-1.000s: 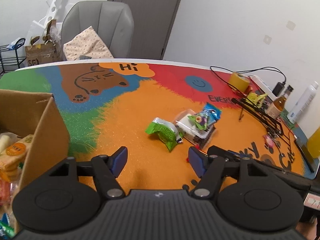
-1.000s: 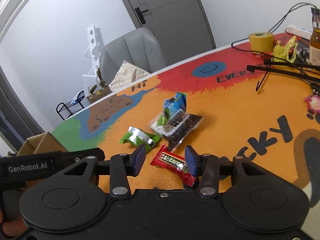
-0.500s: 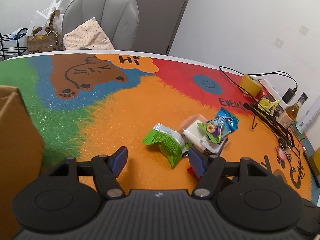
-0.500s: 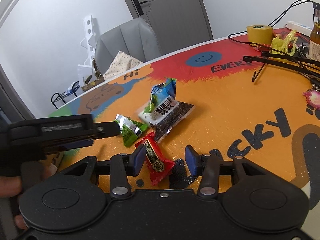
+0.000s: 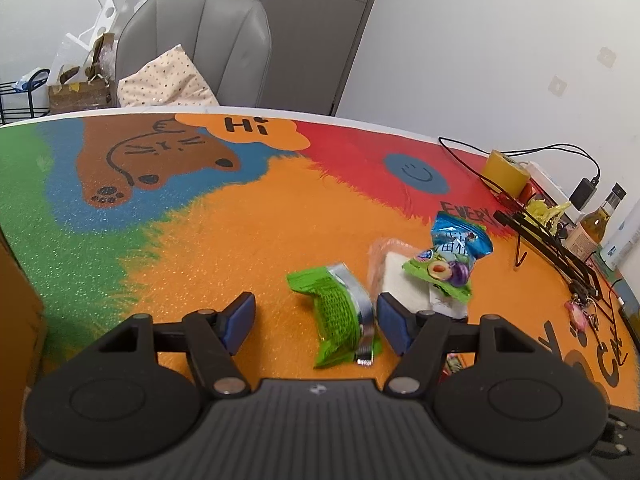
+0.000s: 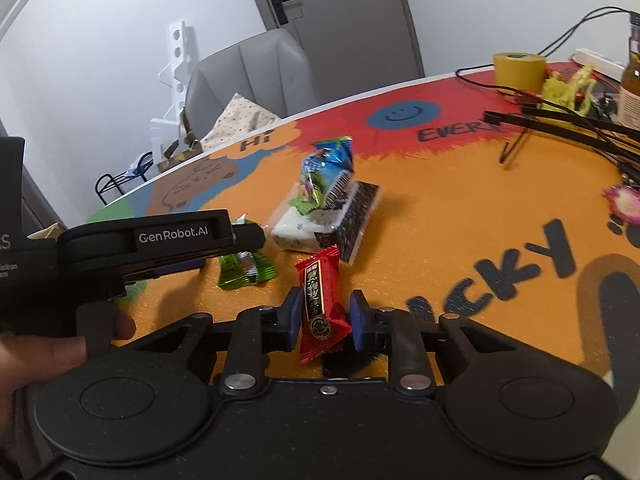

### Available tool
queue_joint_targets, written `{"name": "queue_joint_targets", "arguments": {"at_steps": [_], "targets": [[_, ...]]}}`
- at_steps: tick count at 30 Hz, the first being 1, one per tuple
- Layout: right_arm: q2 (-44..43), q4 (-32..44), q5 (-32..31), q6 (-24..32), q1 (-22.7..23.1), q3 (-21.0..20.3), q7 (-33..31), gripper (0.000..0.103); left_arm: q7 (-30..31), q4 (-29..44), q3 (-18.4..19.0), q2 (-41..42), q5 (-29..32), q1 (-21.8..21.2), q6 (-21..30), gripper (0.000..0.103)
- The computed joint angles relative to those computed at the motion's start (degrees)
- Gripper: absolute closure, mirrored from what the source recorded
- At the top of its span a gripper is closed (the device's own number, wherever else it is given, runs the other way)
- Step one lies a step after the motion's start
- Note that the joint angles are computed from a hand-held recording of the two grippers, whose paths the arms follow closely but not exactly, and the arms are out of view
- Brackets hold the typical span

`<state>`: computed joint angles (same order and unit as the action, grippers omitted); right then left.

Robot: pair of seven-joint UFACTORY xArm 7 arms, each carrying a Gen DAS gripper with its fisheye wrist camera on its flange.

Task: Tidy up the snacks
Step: 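Grasp the red candy bar with the right tool while the left tool closes toward the green packet, then carry the red candy bar and green packet over the cardboard box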

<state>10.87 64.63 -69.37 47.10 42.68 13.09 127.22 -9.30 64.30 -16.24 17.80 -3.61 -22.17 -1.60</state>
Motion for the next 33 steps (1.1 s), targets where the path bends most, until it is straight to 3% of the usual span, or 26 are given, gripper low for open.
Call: {"name": "queue_joint_targets", "arguments": {"at_steps": [2,6,7,14,17,19,23,28,33], "targets": [[-0.26,-0.21,0.66,0.67,0.15,0.16,-0.11,0.082,0.18,0.06,-0.23,0.30,0.18,0.06,-0.54,0.049],[-0.78,-0.53,2.14,2.35,0.33,0.50,0.58,0.082,4.01,0.23,-7.42,1.00,-1.37,6.12,0.07,0.072],[-0.78,-0.47,2.50,2.86,0.40,0.60,0.55,0.082,4.41,0.08,-7.29,0.79,-1.50,5.87,0.34,0.074],[1.34,2.52,4.14,5.45,1.22,0.57,-2.76,0.073,8.95,-2.18,-10.81,-1.48,-5.95,9.09,1.86,0.077],[2.45,3.90,4.52,7.03,2.03,0.10,-4.21,0.073,11.31,-3.57,-11.42,-3.10,-8.33,9.71,2.14,0.077],[2.96,4.76,5.37,8.17,2.50,-0.08,-5.18,0.080,13.88,-4.49,-13.01,-4.29,-10.86,11.06,2.48,0.077],[1.84,3.69,5.55,7.11,2.85,-0.38,-3.76,0.083,20.38,-6.17,-16.84,-6.75,-17.67,14.15,3.37,0.077],[0.62,3.89,6.00,10.58,4.07,0.75,-2.41,0.083,30.23,-8.11,-20.36,-10.81,-29.25,17.21,4.86,0.077],[0.88,6.27,5.57,13.65,5.45,1.74,-2.46,0.083,37.19,-9.45,-19.31,-15.02,-37.85,16.16,5.97,0.077]]}}
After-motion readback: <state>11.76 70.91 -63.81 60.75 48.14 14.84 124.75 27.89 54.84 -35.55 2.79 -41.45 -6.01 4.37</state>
